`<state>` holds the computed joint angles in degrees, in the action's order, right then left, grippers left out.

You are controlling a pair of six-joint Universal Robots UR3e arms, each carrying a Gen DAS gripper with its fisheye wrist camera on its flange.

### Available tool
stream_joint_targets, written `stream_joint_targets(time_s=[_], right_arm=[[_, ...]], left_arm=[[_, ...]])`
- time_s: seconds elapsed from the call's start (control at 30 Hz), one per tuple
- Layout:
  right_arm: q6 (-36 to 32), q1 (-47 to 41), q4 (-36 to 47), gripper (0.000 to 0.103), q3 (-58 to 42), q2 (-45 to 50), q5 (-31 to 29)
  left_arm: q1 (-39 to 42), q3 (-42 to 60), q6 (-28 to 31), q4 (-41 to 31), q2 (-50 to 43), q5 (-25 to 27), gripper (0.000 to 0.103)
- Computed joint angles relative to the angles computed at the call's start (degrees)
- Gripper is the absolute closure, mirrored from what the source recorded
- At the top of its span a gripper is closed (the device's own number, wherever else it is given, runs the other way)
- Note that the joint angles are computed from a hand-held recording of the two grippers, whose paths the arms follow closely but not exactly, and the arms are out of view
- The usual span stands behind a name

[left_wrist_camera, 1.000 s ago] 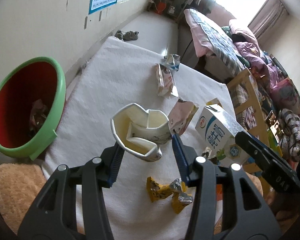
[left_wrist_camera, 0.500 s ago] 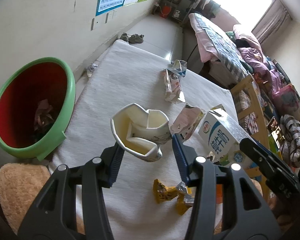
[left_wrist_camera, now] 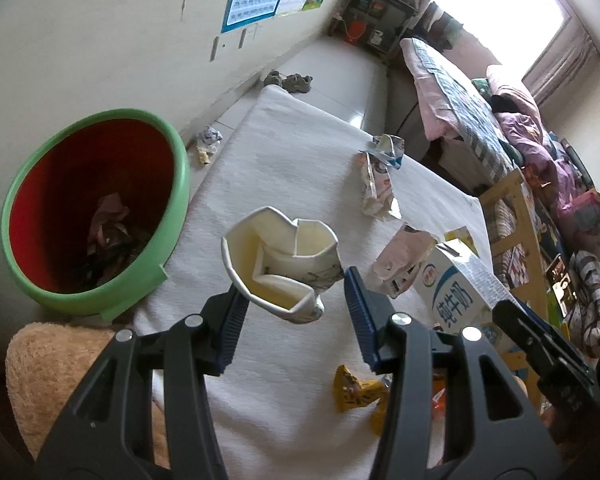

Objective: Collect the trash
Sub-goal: 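Lift the milk carton with the right gripper while the left lifts the foil, then carry the milk carton and white paper cup over the green bin with both grippers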

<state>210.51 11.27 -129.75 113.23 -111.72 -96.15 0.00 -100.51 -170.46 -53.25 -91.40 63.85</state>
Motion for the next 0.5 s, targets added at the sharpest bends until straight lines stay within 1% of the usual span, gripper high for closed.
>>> stream_joint_targets(time_s=[0.23, 0.5], right_arm=[[-0.3, 1.9, -0.7, 0.063, -1.2, 2.7, -0.8], [-0.7, 5.3, -0.6, 0.063, -5.3, 7.4, -2.1]], left_arm=[[0.3, 0.2, 0.0, -0.3, -0.1, -0.1, 0.057], [2.3, -0.6, 0.5, -0.4, 0.1, -1.2, 0.057]])
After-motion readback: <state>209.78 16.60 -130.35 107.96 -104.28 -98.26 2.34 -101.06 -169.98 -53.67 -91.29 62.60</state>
